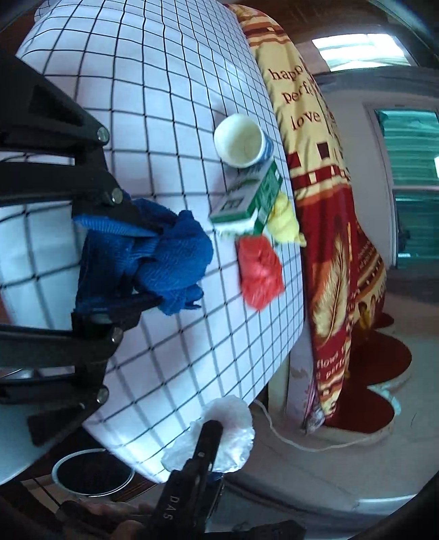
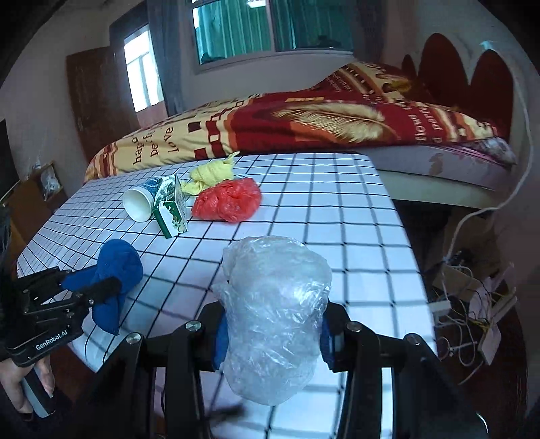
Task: Collect trash
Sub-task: 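Carry the blue cloth and clear plastic bag toward the black bin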
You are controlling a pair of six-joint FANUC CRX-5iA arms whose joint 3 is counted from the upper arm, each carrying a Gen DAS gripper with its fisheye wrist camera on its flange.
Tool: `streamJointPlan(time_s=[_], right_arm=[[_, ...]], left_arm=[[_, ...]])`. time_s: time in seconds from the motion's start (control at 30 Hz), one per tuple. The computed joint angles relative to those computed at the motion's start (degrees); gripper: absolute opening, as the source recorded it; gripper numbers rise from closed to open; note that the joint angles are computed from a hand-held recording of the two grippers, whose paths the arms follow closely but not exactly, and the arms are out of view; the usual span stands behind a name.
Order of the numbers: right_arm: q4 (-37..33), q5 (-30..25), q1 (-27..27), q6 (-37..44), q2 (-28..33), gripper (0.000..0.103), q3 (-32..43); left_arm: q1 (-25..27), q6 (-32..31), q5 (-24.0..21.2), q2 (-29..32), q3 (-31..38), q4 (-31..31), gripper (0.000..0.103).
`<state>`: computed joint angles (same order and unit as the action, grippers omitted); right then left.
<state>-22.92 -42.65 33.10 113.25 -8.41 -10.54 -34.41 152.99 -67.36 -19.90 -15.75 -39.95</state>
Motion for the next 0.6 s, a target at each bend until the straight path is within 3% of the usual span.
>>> streamJointPlan(time_s=[0.33, 0.5, 0.57, 0.6], right_arm=[[-4.05, -2.49, -7.26, 3.21, -7.07, 0.045, -3.57], [-5.85, -3.75, -10.67, 4.98, -8.97, 0.045, -4.17], [-5.41, -4.6, -10.92, 4.42, -8.11, 0.045, -3.6], [-5.49, -4.91, -11.07, 4.3, -7.59, 0.045, -3.27]], left_arm=[[-8.19, 3.8, -3.17, 3.48, 3.99, -2.34, 0.028], [-12.07, 5.69, -4.62, 5.59, 5.75, -6.34, 0.015], [-8.44, 1.73, -1.37, 6.52, 4.3, -4.91, 0.006], [-3.66, -0.47, 3.92, 5.25, 1.83, -0.08, 0.005]])
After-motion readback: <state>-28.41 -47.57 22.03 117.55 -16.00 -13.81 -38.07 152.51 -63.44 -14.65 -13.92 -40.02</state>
